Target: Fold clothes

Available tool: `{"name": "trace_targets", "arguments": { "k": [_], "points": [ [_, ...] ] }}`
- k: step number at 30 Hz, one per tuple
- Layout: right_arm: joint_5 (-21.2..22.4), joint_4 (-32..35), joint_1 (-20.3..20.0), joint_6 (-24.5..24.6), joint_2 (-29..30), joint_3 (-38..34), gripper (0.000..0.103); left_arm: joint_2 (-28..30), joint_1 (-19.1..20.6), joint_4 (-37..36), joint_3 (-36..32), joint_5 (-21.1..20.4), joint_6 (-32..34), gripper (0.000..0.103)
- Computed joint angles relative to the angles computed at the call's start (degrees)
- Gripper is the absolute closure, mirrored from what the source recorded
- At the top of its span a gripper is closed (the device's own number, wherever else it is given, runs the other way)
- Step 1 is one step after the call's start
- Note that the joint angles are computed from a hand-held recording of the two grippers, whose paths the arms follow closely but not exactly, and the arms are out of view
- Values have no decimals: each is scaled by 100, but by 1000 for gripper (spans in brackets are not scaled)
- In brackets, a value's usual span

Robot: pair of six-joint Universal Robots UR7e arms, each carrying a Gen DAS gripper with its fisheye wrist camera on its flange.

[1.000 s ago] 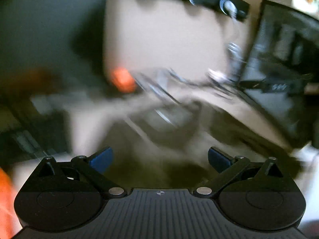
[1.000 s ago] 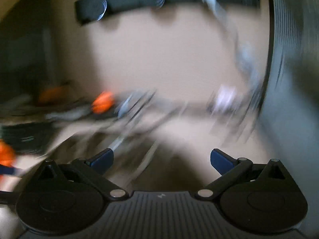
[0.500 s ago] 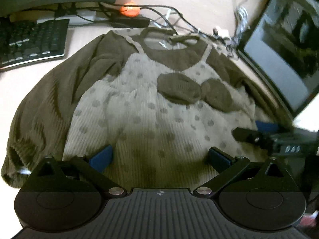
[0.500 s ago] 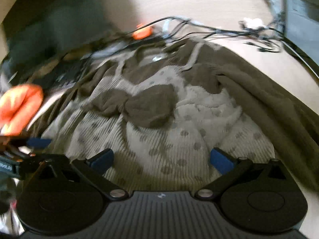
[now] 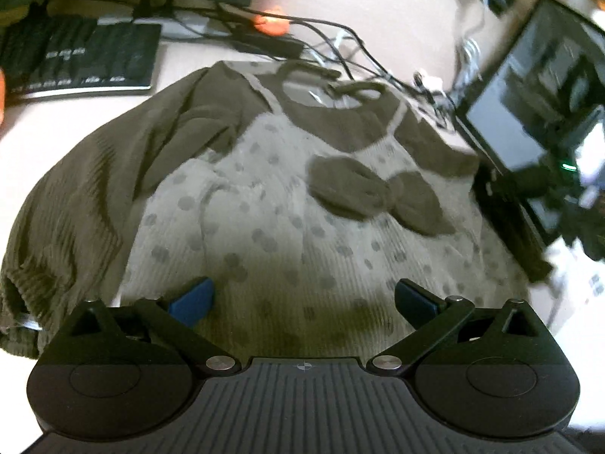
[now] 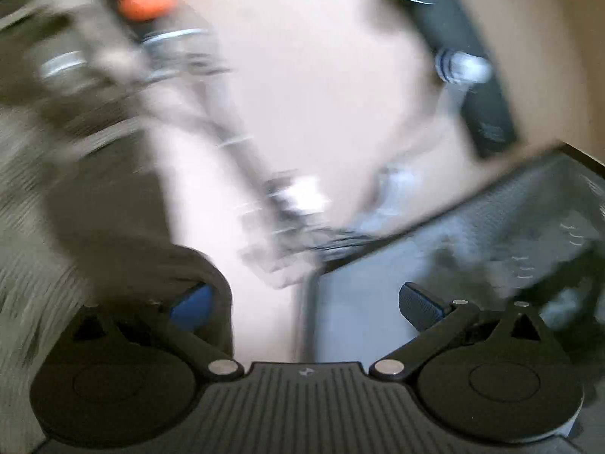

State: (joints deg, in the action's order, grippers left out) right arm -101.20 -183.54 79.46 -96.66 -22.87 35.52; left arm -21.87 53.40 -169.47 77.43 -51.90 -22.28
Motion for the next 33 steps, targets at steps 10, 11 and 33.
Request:
{"name": "trace_targets", "arguments": {
  "k": [10,11,33],
  "points": [
    [220,2255,-258,2231,-2477,3137,0,-847,291,1,800,-616,-216,0],
    [263,2101,-289,2199,-2628,3432,0,-855,343,126,718,-556,-205,0],
    [944,728,-1194,1454,-4747,6957,0,-598,-968,-833,1759,1380,2428,0]
  ]
}}
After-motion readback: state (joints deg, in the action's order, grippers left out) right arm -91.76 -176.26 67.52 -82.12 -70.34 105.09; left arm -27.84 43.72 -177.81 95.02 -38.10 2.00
